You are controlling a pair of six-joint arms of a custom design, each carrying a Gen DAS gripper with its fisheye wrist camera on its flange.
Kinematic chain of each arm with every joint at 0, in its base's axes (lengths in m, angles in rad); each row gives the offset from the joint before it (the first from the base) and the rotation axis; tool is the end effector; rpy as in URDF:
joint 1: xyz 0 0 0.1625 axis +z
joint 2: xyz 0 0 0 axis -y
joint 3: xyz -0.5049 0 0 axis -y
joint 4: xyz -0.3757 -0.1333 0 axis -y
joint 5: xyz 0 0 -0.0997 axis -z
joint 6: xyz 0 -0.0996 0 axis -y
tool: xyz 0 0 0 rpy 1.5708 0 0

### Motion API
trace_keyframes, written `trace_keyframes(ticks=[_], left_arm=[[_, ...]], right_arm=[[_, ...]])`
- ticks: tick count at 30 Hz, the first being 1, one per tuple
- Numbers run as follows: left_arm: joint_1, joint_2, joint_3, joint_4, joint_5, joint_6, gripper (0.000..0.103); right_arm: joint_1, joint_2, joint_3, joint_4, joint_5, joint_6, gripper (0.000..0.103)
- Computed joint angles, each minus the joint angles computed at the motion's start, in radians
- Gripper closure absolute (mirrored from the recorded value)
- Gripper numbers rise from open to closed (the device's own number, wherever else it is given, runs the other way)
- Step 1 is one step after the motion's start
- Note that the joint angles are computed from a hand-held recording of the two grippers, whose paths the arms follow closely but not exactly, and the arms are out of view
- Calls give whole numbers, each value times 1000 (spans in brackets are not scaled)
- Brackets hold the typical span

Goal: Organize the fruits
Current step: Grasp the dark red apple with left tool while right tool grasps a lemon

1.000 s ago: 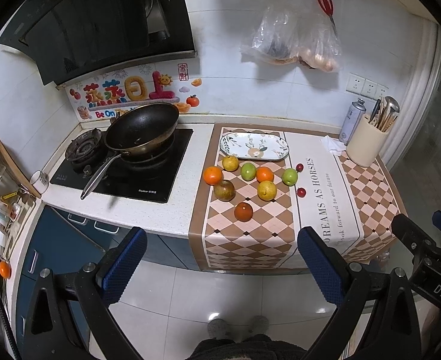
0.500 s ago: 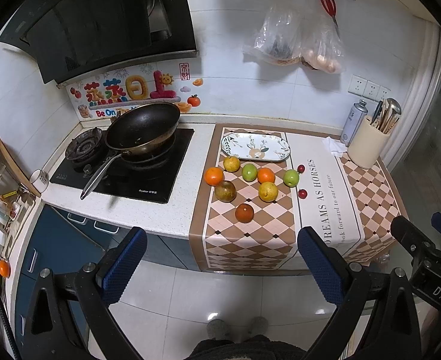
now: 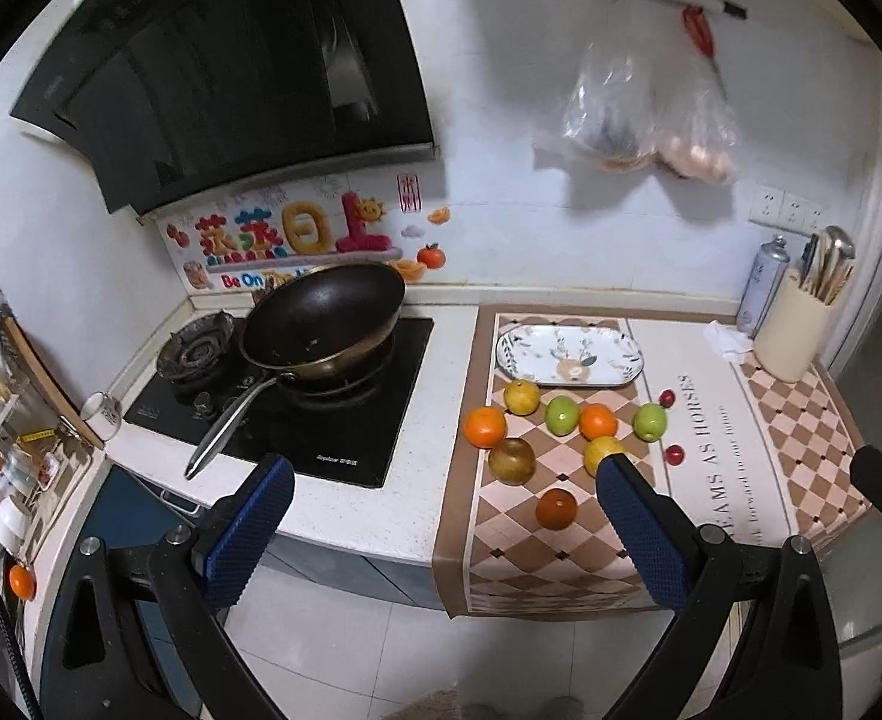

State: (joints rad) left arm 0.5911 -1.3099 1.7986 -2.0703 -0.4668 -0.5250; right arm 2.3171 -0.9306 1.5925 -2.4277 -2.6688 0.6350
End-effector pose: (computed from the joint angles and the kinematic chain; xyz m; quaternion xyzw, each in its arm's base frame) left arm -0.3429 -0.4978 0.4302 0.1892 0.8302 -0.3617 0.3797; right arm 0.5111 -0.4870 0.3113 -0.0035 -0.8505 0.3949 0.3474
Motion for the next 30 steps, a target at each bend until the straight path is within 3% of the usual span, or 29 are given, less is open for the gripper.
trace_keyframes(ticks=[5,13,19,22,25,30], left_arm=[[97,82,-48,-83,4,99,0],[273,249,-265,126,-133,38,0],[415,410,-495,330,-364,-79,2],[466,486,-589,401,-477,-109,10],[498,565,-675,481,-528,-133,12],[525,651,-771,575,-550,-159,12]], right_arm=[[-75,44,-14,-123,60,-67,0],[-262,125,-99,-127,241,-139,0],[-410,217,-218,-8,407,-196,0],[-469,271,-289,77,467,-209,0],[-518,315,-342,145,531,-220,0],[-573,380,-425,242,609,-259,0]])
